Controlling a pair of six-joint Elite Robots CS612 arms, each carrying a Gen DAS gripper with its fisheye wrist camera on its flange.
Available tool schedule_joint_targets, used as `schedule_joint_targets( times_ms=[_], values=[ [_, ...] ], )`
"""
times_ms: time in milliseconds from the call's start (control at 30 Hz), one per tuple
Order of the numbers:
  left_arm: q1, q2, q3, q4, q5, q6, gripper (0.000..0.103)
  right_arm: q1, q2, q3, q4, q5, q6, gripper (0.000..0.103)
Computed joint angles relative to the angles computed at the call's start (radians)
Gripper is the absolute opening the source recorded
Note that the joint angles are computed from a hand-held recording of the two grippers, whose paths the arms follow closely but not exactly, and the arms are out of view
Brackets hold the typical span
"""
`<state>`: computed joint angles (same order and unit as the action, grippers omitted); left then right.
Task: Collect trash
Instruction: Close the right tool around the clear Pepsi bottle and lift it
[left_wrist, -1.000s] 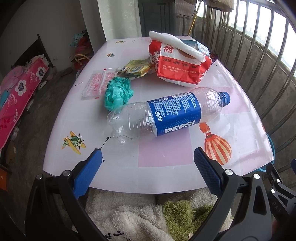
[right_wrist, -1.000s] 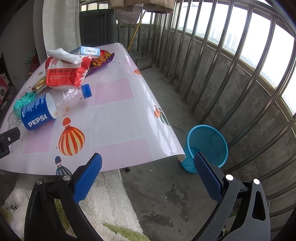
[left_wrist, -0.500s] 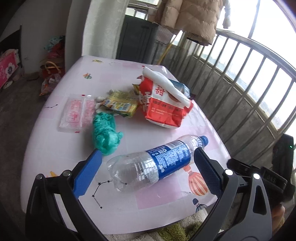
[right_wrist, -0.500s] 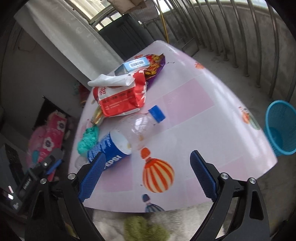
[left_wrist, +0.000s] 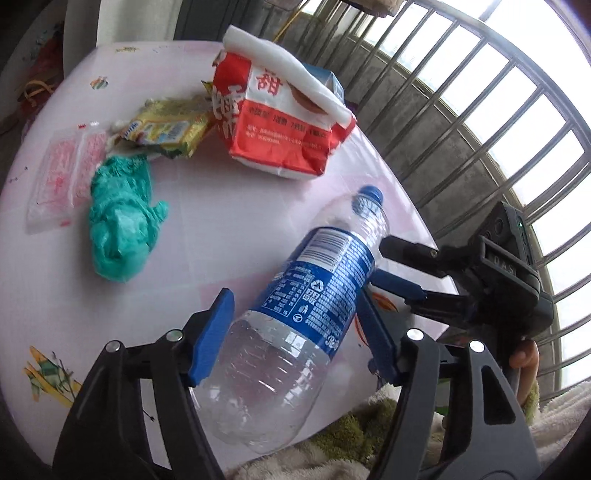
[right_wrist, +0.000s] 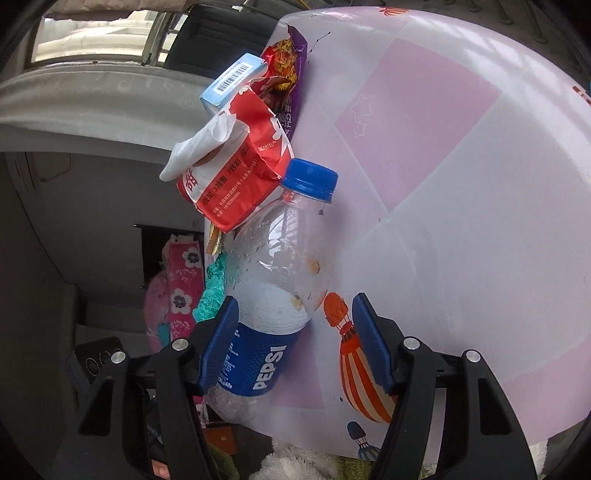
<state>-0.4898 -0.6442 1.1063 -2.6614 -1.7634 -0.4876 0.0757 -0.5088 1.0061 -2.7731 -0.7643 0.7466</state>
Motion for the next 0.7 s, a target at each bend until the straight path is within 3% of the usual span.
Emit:
schedule_joint_targets(
  times_ms=[200,433,600,700],
  values=[
    [-0.014,0.019,0.013,-0.037,-0.109,0.015,0.057,-0.007,-0.011,0.022,0.015,0.017,-0.035,0.063],
    [-0.016,0.005,0.049,-0.095,-0.105,0.046,0.057,-0.004,-0.029,0.033,0.054,-0.024,-0.084,0.063],
    [0.002,-0.039,0.123,-0.205,-0.012,0.009,0.057,0.003,-0.040,0.036,0.098,-0.068,-0.123,0.063],
    [0.010,-0.056,0.146,-0.269,0.124,-0.034,0.058,0.005,-0.038,0.028,0.113,-0.069,-0.120,0.063]
  ],
)
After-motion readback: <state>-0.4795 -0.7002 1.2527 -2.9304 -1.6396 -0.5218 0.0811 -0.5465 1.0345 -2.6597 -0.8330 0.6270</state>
